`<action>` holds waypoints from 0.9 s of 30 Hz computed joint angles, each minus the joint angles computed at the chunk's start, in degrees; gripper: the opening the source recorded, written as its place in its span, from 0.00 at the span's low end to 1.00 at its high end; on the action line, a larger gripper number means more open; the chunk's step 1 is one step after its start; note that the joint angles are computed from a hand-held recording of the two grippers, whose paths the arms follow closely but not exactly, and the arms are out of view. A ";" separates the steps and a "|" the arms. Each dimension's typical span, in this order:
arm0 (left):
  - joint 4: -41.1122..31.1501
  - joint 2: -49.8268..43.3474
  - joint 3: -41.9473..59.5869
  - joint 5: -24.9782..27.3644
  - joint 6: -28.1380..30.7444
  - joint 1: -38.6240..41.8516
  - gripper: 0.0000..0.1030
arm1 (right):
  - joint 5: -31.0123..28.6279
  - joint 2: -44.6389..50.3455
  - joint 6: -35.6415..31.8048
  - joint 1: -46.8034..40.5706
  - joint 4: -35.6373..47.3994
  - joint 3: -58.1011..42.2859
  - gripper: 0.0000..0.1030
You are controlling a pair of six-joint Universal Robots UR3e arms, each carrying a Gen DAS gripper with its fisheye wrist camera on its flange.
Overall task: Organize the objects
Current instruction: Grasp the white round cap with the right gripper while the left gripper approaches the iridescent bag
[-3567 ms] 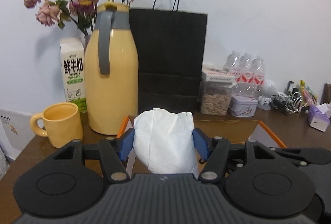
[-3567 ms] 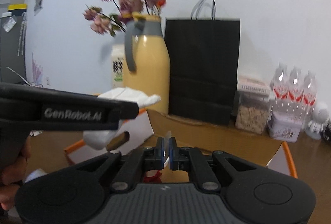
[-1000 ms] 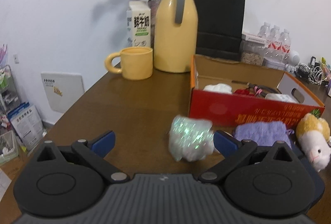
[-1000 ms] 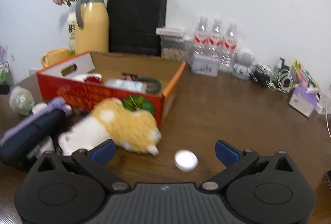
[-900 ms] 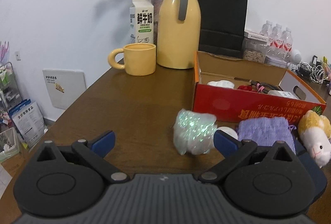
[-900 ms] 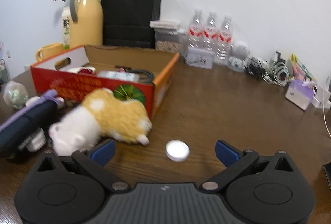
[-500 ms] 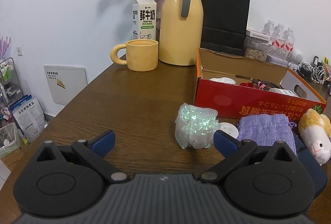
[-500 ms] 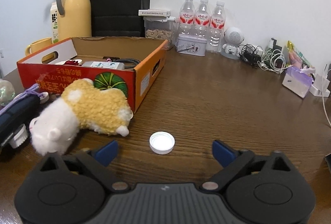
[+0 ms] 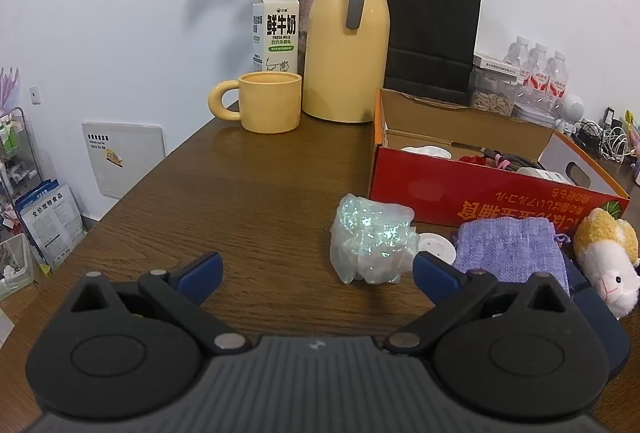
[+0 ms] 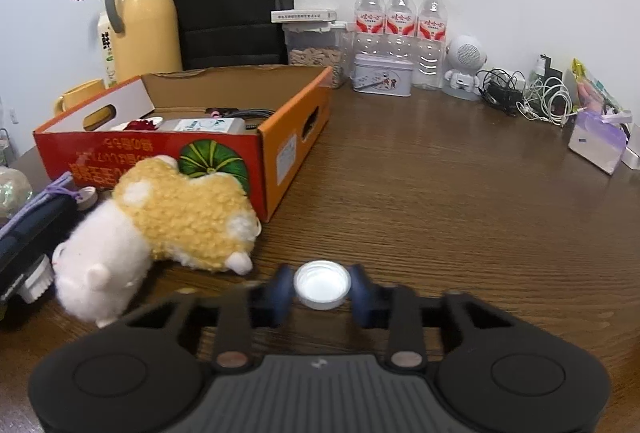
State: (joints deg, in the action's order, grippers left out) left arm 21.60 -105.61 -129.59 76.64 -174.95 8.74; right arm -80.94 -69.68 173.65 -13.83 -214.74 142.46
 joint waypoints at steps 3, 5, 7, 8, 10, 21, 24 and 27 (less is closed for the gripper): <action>0.23 -0.14 -0.20 -0.03 -0.06 -0.06 1.00 | -0.52 0.84 0.20 0.36 -1.76 0.28 0.27; 0.23 -0.09 -0.30 0.04 -0.18 0.07 1.00 | -0.89 1.03 0.36 0.64 -2.78 0.58 0.27; 0.30 -0.10 -0.41 -0.19 -0.25 0.36 1.00 | -1.02 1.76 0.79 0.70 -6.24 1.63 0.27; 0.36 -0.11 -0.46 -0.22 -0.28 0.43 1.00 | -1.58 2.36 1.38 1.07 -8.83 2.35 0.27; 0.54 -0.11 -0.64 -0.43 -0.33 0.62 1.00 | -2.53 3.58 2.46 1.85 -13.67 3.74 0.26; 0.05 -1.49 0.94 -0.58 -0.62 -0.16 1.00 | -8.77 9.99 5.12 12.07 -32.45 5.69 0.26; -0.13 -2.51 2.40 -0.51 -1.14 -0.98 1.00 | -10.55 10.94 5.64 15.46 -31.95 3.19 0.26; -0.31 -3.94 4.28 -0.12 -1.74 -2.04 1.00 | -13.43 12.52 5.84 18.37 -32.51 0.90 0.26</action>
State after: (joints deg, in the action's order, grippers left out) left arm 21.29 -109.55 -125.32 76.52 -176.69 6.69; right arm -94.37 -57.17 179.49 4.54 -247.25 143.36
